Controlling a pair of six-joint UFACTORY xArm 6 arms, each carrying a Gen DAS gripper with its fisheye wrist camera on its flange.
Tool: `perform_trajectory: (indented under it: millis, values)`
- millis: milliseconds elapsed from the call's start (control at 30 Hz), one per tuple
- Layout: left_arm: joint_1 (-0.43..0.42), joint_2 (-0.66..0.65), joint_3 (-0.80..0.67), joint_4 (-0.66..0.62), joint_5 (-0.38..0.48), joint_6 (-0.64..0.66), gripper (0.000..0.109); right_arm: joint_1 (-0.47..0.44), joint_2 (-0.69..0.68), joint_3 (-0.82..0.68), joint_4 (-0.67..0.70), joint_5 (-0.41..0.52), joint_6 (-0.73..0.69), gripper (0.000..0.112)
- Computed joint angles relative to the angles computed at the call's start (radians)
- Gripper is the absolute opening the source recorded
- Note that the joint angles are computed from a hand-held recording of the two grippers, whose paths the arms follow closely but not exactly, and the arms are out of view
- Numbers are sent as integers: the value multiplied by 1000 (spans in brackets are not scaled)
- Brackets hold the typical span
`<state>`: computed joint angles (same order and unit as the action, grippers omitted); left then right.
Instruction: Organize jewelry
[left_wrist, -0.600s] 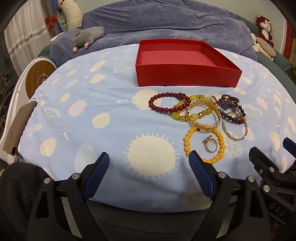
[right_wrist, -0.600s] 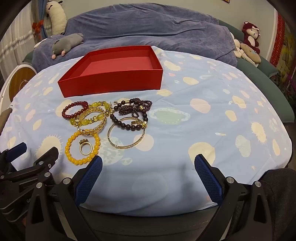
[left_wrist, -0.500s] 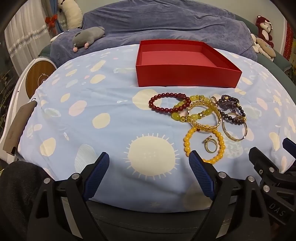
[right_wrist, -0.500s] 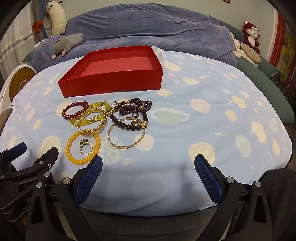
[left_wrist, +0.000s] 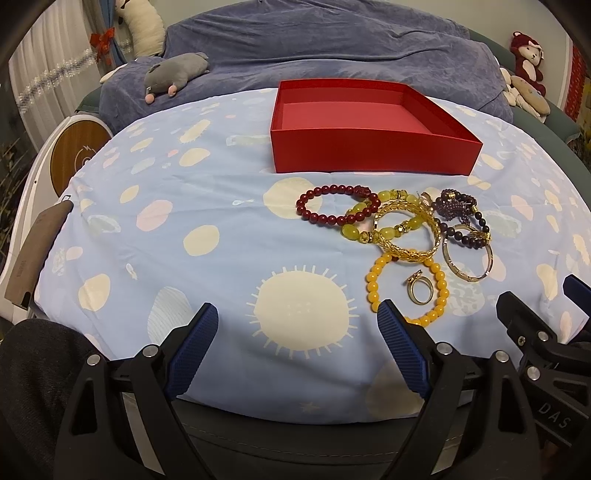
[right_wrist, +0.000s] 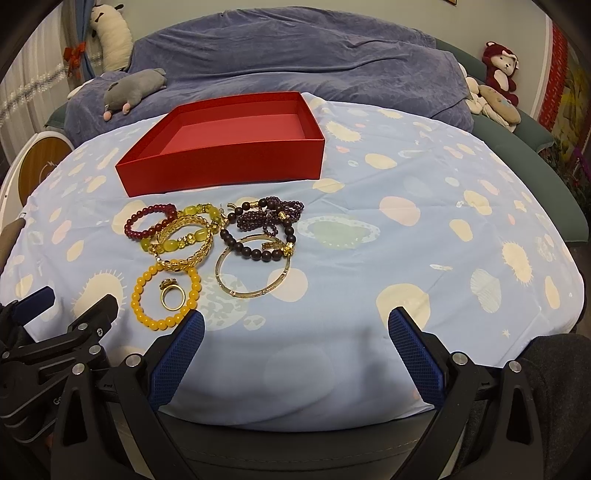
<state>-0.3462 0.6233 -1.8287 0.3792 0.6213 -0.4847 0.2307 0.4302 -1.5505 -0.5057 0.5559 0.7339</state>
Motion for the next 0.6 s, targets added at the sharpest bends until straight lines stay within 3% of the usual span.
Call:
perform_trajectory:
  millis: [600]
  values:
    - [-1, -5, 5, -12, 2, 2, 84, 0, 0, 2, 2, -1, -1, 96]
